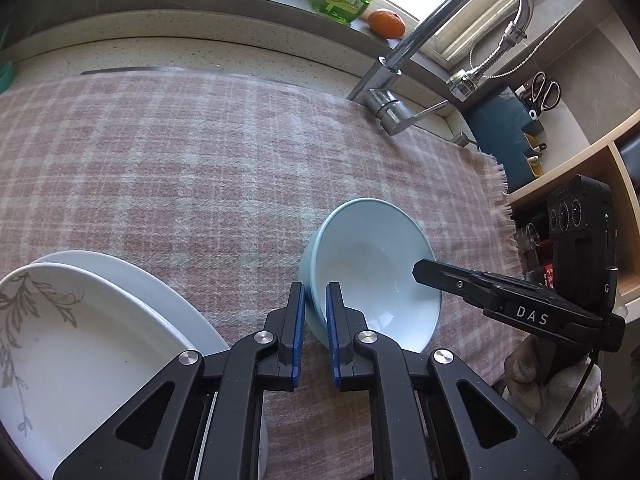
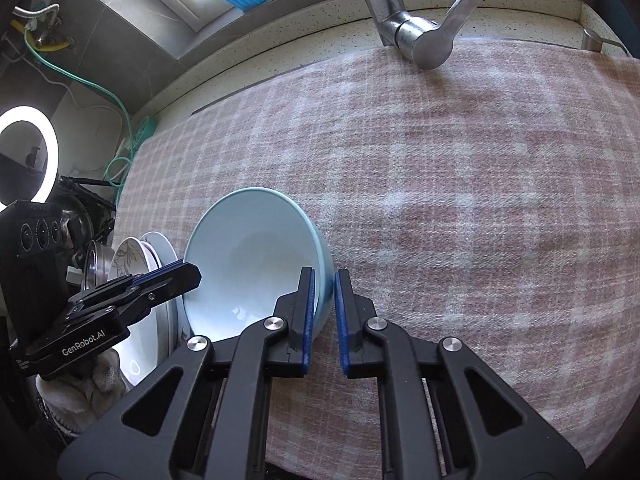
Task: Organize plates and bowls
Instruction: 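Close the right gripper on the rim of the blue-rimmed bowl, then lift the blue-rimmed bowl and lower it into the large steel bowl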
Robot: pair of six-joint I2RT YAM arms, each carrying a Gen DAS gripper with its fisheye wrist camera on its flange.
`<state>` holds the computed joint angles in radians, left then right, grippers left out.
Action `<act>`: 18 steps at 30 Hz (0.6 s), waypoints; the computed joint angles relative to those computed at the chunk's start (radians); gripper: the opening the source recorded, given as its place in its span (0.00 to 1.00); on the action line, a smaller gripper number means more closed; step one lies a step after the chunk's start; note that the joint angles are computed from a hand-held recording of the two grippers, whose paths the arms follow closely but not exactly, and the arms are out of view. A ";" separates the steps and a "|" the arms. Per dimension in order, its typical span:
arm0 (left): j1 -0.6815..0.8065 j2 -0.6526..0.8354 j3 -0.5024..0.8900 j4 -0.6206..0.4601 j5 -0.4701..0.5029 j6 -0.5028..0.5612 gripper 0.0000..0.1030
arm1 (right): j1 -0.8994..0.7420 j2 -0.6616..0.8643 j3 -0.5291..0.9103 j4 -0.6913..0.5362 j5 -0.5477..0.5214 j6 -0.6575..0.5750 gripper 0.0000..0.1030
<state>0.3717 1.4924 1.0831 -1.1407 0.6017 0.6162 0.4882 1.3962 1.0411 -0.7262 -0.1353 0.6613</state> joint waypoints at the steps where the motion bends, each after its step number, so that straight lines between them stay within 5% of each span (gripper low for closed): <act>1: 0.000 -0.001 0.000 0.001 0.000 -0.001 0.08 | 0.006 0.001 0.004 -0.004 0.011 0.001 0.10; 18: 0.129 -0.021 0.113 -0.144 0.076 0.090 0.08 | 0.079 -0.004 0.156 -0.087 0.055 0.022 0.10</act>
